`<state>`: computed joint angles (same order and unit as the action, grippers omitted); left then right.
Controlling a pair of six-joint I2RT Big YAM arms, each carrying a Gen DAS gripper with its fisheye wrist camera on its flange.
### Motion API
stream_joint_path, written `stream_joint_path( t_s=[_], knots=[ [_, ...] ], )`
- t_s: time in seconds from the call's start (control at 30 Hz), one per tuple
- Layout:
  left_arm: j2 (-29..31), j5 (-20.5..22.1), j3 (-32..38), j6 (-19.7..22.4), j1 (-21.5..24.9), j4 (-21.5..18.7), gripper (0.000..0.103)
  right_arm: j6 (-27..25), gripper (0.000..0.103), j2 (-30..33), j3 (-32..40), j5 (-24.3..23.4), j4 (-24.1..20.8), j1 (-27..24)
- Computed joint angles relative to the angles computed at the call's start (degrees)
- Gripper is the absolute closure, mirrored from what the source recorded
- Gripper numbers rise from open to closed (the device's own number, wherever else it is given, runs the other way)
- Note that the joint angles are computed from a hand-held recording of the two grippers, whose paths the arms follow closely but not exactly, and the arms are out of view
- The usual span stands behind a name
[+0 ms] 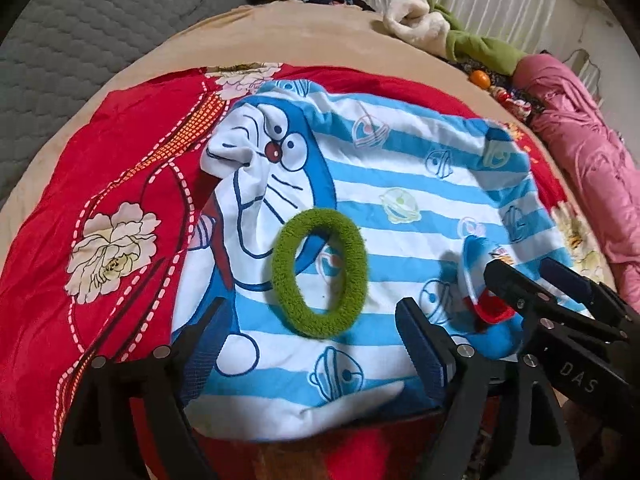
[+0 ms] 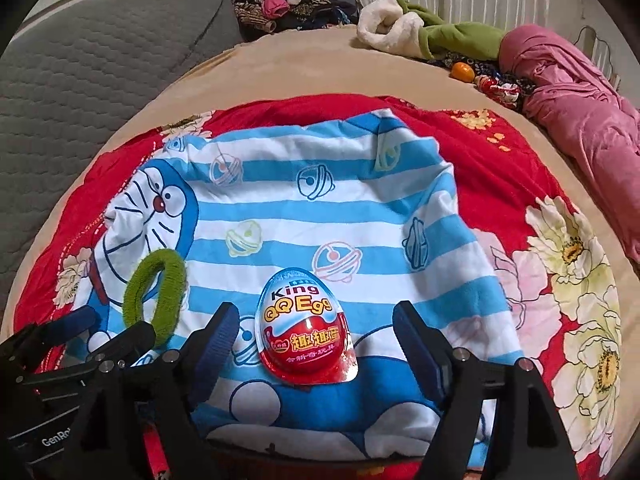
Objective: Organize objects
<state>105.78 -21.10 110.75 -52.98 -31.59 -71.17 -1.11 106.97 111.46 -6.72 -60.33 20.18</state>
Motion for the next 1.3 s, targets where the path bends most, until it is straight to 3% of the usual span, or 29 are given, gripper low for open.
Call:
stream_joint_path(
  t_s=[0.3, 0.73, 1.2, 1.3],
  knots=[
    [-1.2, -2.3, 0.3, -0.2, -0.7, -1.3, 0.005, -0.6, 0.020, -1.5, -0.7, 1.4, 0.4, 0.2],
    [-2.5, -3.4, 0.4, -1.2, -1.8, -2.8, 0.004, -0.2, 0.015, -4.0, -2.0, 1.0, 1.0, -0.4],
    [-5.7, -7.5, 0.5, -3.2, -4.9, -4.6, 0.004, -0.8, 0.014, -9.3, -4.8, 0.1, 1.8, -1.3],
    [-6.9, -8.3, 0.0, -3.9, -5.7, -4.4, 0.004, -0.8, 0.010, -10.8, -5.7, -0.2, 2.2, -1.5]
  ],
)
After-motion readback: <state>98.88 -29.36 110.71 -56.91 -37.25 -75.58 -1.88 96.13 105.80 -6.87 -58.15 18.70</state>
